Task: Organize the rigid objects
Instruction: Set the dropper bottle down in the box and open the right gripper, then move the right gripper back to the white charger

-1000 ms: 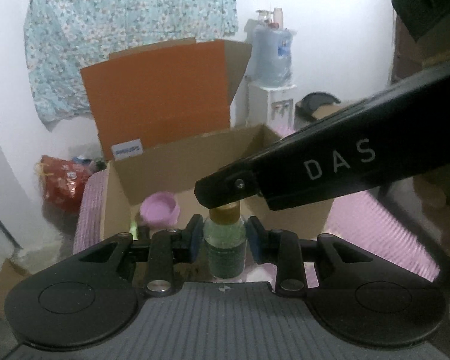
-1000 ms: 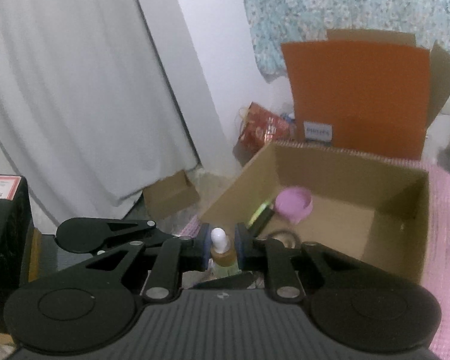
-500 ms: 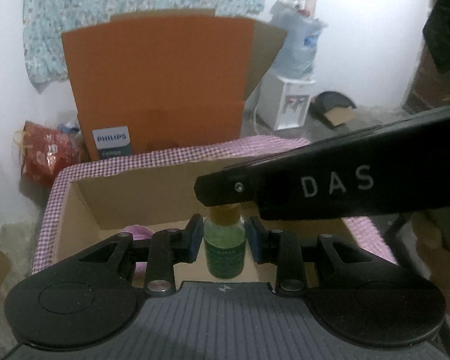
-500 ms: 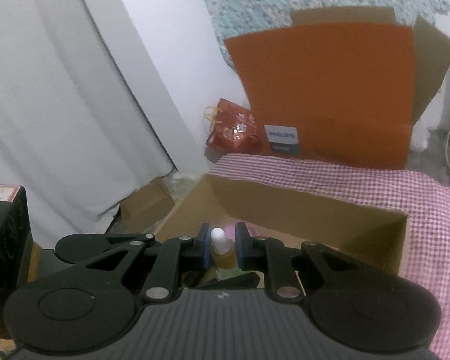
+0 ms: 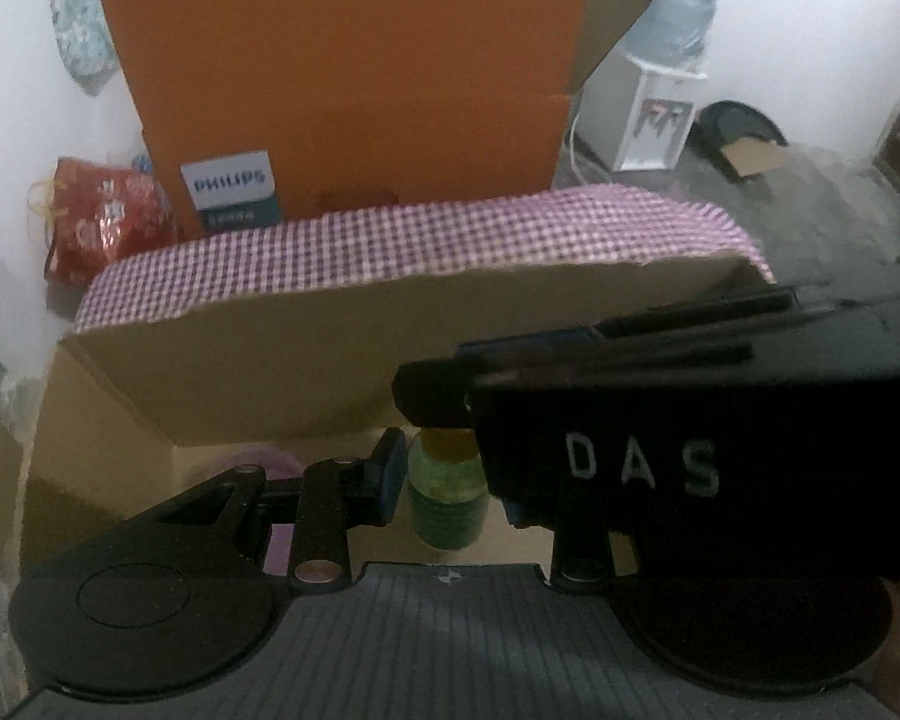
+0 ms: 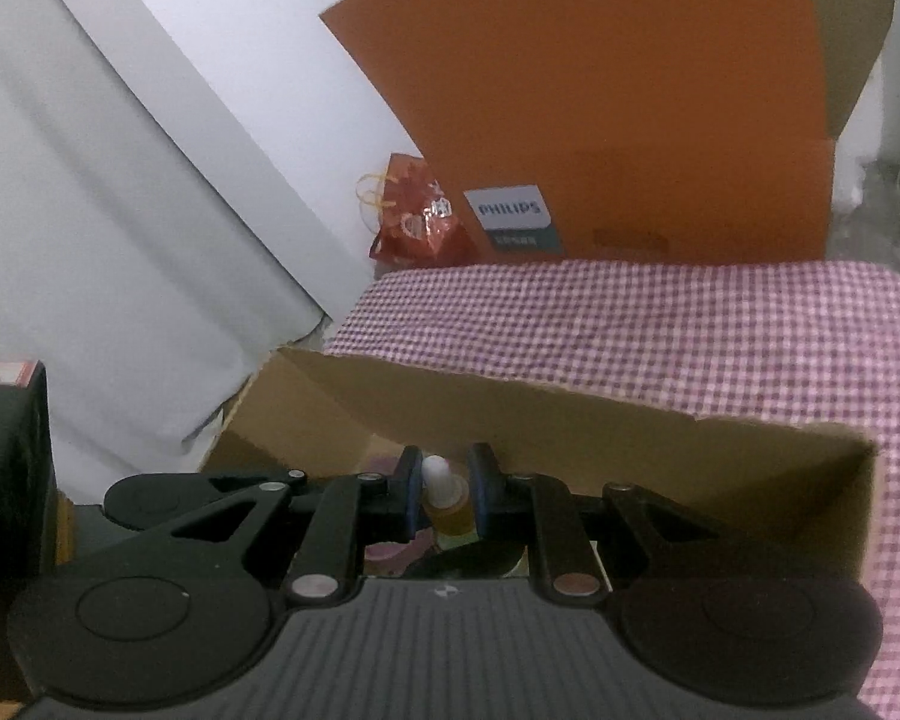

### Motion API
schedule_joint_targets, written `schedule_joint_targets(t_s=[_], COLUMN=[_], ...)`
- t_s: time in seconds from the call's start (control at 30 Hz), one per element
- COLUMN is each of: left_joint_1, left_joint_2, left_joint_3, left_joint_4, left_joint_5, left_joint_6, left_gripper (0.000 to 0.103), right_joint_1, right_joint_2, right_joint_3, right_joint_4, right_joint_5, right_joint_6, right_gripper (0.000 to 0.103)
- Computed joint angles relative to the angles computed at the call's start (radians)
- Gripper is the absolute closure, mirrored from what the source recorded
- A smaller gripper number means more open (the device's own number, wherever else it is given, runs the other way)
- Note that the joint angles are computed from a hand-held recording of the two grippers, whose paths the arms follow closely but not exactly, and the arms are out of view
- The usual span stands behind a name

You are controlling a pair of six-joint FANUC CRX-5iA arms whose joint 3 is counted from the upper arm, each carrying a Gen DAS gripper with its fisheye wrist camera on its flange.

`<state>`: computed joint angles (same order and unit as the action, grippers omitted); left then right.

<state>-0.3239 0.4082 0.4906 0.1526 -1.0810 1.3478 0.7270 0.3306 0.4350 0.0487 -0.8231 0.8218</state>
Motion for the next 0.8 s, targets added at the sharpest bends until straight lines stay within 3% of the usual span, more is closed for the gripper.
schedule_joint_targets(t_s=[0.4,0.5,0.8], left_joint_1=[0.018,0.021,0.033], left_joint_2=[-0.023,-0.052,-0.225], left_joint_3=[-0.04,-0.07,-0.24], left_joint_4=[0.035,0.043,0.1], left_joint_5=[0.024,0.043,0.134], left_joint_6=[0.005,-0.004,-0.079], left_gripper=[0.069,0.062,0.054], right_joint_1=[0.01,0.015,0.098], right_joint_2=[0.03,0.01,-0.234], right_joint_3=[0.041,0.024,-0.25], right_joint_4=[-0.023,-0.011,0.213], right_joint_5=[-0.046,-0.03,0.144], right_joint_6=[-0.01,-0.032,-0.32], right_gripper=[0.082,0.082,0.081])
